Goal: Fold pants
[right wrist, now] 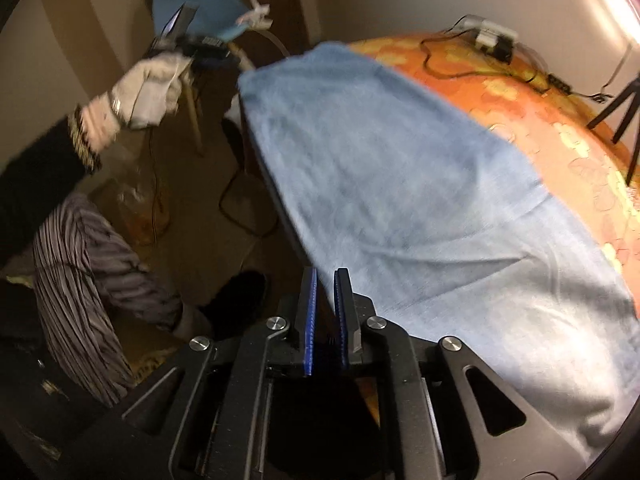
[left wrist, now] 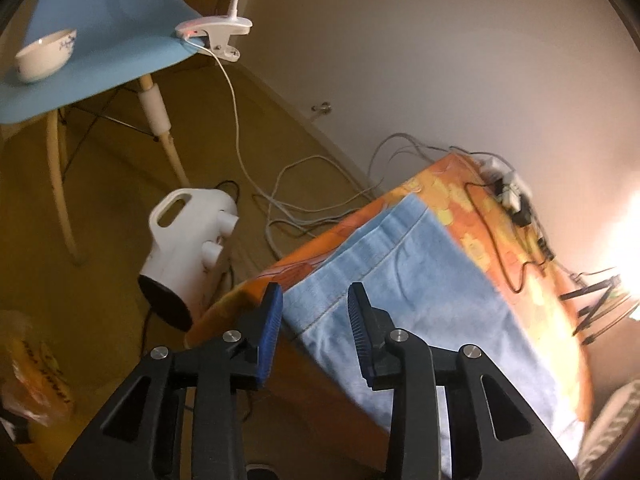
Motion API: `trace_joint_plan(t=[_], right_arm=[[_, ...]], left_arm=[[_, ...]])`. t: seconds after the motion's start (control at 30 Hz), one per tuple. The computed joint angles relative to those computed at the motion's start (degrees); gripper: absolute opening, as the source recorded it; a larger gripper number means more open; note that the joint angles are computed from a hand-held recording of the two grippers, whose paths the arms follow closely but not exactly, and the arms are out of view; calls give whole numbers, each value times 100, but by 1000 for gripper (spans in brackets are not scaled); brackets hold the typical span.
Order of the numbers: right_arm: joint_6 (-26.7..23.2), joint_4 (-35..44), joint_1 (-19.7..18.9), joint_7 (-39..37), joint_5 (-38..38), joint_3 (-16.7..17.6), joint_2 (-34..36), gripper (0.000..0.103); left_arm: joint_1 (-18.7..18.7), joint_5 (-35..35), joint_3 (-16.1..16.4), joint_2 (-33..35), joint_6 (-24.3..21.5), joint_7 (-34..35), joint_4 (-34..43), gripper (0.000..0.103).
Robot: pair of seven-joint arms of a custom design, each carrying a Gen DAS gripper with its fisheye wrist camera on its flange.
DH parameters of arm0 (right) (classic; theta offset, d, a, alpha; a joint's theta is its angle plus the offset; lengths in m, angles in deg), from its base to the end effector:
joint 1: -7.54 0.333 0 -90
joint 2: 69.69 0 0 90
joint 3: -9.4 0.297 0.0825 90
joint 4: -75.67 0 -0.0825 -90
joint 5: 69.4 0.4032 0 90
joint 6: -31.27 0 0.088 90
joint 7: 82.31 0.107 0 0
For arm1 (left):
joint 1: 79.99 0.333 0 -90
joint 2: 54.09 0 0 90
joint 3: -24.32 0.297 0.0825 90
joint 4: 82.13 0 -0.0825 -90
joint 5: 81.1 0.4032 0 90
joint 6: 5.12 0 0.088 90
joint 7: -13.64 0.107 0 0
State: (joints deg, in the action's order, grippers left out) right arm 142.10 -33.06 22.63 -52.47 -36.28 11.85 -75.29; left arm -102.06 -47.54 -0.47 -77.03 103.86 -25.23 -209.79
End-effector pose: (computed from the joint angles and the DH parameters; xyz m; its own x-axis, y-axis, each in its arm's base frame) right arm 0.5306 0.2079 0.5418 0.9264 -0.3220 -0.1950 -0.3764 -0.7815 -0.4976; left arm 0.3434 -0.3300 0.5158 0.8408 -0.3837 0.3820 -0.1351 -0.8319 -0.5382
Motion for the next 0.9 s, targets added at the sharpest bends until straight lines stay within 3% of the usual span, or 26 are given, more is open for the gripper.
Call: trace_joint_plan(t=[0.07,0.17,0.27,0.4,0.53,0.7,0.77,0.9], right_arm=[[65,64,-7,45,70,-6,22,10],[97,146,-6,170,142,6,82,10],[237,111,47,199,88,67,75,10],[316,116,172,185,196,141,61,12],[401,110,284,194,387,189,34,20],[524,1,369,223,374,210,-43,20],[568,17,380,304,362,206,-5,20],[566,136,360,456,311,190,166,20]], left_arm=[[-15,-63,51,-80,250,-128,-165,47],[-9,-203,148,-307,942,-447,-596,47],[57,-303,127,-366,1068,-519,-710,48],[129,-386,158,-448,1582,-712,-1013,48],[252,-401,115,-552,2056,-1102,-1312,48],[372,-153,-76,-686,1980,-1374,-1321,44],[393,-39,-105,-723,2013,-1432,-1323,34],[435,183,-137,-656,2061,-1409,-1216,32]])
